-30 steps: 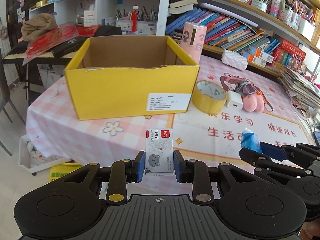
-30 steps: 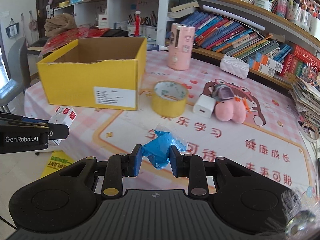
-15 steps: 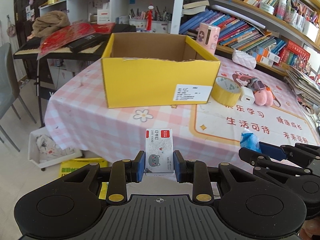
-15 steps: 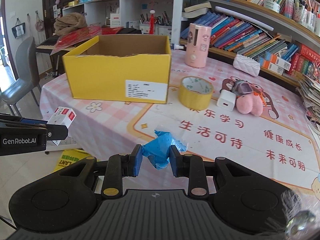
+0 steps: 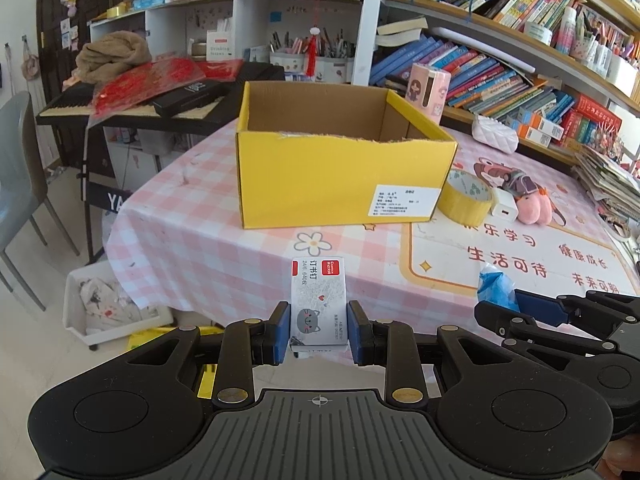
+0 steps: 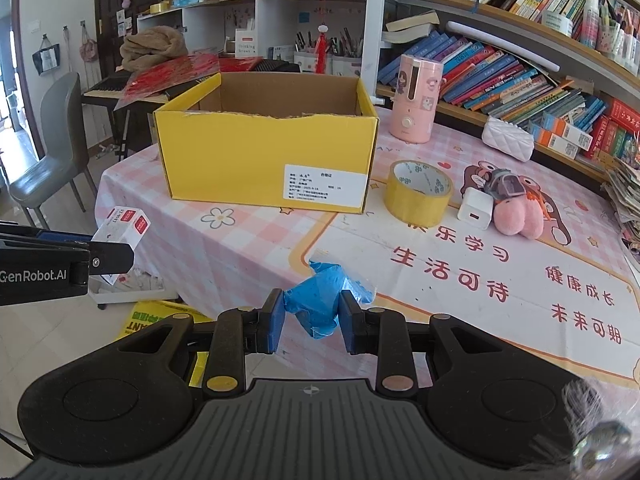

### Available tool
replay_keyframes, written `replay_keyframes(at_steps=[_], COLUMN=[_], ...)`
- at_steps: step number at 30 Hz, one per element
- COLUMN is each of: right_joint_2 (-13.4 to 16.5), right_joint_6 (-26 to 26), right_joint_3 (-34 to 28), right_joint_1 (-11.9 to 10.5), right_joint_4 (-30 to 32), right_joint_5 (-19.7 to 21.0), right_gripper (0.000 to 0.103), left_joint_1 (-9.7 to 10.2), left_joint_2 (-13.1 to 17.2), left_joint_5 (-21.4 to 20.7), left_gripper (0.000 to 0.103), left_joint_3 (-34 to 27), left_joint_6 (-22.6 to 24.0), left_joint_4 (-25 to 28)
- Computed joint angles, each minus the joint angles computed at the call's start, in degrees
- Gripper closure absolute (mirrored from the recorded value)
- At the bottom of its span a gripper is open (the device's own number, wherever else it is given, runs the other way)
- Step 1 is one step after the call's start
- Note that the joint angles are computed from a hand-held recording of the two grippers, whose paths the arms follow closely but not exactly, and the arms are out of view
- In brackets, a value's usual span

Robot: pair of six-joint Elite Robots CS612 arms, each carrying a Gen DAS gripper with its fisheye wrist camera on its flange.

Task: Organize objects
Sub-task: 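Lift the blue bag and card box and carry them toward the yellow box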

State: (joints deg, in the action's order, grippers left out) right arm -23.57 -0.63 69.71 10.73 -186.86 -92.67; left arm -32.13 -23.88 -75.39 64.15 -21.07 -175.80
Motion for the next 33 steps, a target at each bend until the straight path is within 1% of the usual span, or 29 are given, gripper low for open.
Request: replay_keyframes(at_steps=[11,15,19,26,30,33], right_joint_2=[0.3,0.5,1.0,3.3,5.5,7.6], right_joint_6=[-1.6,-2.1,-1.3,0.8,0.1,-1.3], right_joint_3=[-1.3,-2.1,-3.6,-10.3,-16.1,-21.4], right_joint_1=[0.6,0.5,0.1,-1.2,-1.8,-2.2], right_joint_4=[0.9,1.6,2.2,3.2,3.5,4.5], right_joint_5=[0.2,0.2,0.4,2.0,3.8,5.6], right_gripper=[0.076,0.076,0.076,0.076,0.076,0.076], left_joint_1=[0.50,0.58,0.65,0.81,1.09,1.27], left_joint_2=[0.1,0.6,1.6,4.4,7.3,10.4], left_joint_5=[0.0,0.2,1.2,3.7,5.0,6.2], left_gripper=[0.075,0.075,0.075,0.075,0.075,0.075], left_joint_3=[0.1,-1.2,-3.5,-10.5,-17.4,-24.1], left_joint_6=[-1.0,-0.8,0.7,4.5,5.7,6.4], left_joint_4=[-1.2,-1.1,-1.3,-1.3,0.1,2.1])
